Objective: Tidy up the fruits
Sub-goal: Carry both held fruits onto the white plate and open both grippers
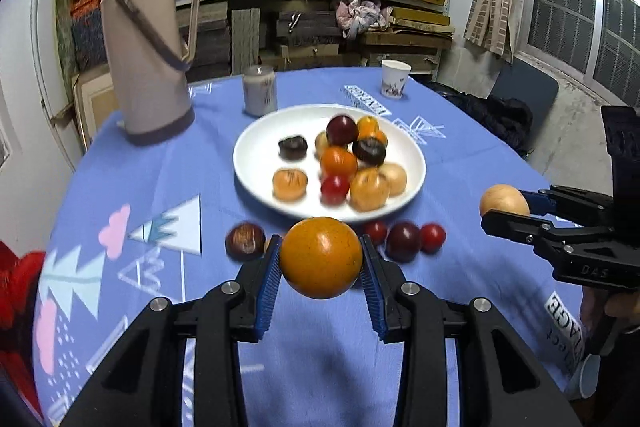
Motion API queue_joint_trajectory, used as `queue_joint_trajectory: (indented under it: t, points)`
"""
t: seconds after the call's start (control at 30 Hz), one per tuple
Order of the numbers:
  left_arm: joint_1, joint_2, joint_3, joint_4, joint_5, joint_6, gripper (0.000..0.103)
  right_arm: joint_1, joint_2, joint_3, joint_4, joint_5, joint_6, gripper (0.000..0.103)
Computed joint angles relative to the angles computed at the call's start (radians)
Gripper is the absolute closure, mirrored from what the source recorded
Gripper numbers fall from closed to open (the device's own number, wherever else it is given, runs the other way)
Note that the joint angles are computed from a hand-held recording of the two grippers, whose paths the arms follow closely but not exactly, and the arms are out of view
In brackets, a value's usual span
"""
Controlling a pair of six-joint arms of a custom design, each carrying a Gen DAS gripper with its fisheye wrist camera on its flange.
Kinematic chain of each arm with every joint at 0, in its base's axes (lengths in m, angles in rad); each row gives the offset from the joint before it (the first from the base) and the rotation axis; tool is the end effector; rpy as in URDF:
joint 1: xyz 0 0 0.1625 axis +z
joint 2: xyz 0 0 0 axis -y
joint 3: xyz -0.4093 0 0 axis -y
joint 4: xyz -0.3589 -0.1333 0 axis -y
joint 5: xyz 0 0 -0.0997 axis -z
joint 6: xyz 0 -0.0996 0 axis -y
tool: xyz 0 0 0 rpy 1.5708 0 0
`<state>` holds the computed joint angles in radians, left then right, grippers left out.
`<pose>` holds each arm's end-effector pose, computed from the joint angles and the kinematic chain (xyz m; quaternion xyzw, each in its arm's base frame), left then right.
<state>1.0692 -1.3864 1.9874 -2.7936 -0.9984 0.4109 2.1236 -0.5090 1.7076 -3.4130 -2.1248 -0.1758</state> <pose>-0.0766 -0.5292 0.3519 0.3249 0.8580 -0.3054 0.2552 0.3936 -0.4839 0.0197 0.2443 -0.8834 0.3474 0.1978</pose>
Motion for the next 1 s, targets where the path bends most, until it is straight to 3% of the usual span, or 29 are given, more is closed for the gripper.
queue_joint_trajectory:
  t: [0.2, 0.43, 0.53, 0.7, 0.77, 0.8, 0.87, 0.93, 1.0]
  points:
    - [0.005, 0.115, -0.140, 0.029, 0.019, -0.010, 0.065, -0.006, 0.018, -0.126, 0.041, -0.016, -0.080, 0.058]
    - [0.040, 0.299, -0.355, 0.093, 0.059, -0.045, 0.065, -0.050, 0.115, -0.377, 0.232, -0.017, -0.119, 0.058]
    - [0.051, 0.361, -0.426, 0.120, 0.085, -0.040, 0.065, -0.076, 0.172, -0.495, 0.345, -0.009, -0.099, 0.057]
    - [0.075, 0.438, -0.528, 0.151, 0.101, -0.050, 0.065, -0.096, 0.267, -0.677, 0.460, -0.019, -0.107, 0.058]
    - [0.083, 0.456, -0.556, 0.152, 0.111, -0.071, 0.064, -0.108, 0.290, -0.722, 0.474, 0.015, -0.112, 0.057]
    - [0.086, 0.463, -0.568, 0.149, 0.119, -0.079, 0.062, -0.113, 0.292, -0.724, 0.462, 0.037, -0.116, 0.056]
    - [0.086, 0.471, -0.578, 0.112, 0.142, -0.075, 0.043, -0.127, 0.287, -0.716, 0.429, 0.078, -0.089, 0.046]
    - [0.085, 0.460, -0.566, 0.079, 0.142, -0.067, 0.034, -0.141, 0.267, -0.674, 0.376, 0.129, -0.047, 0.035]
    - [0.084, 0.446, -0.553, 0.078, 0.127, -0.055, 0.033, -0.146, 0.243, -0.637, 0.366, 0.152, -0.026, 0.035]
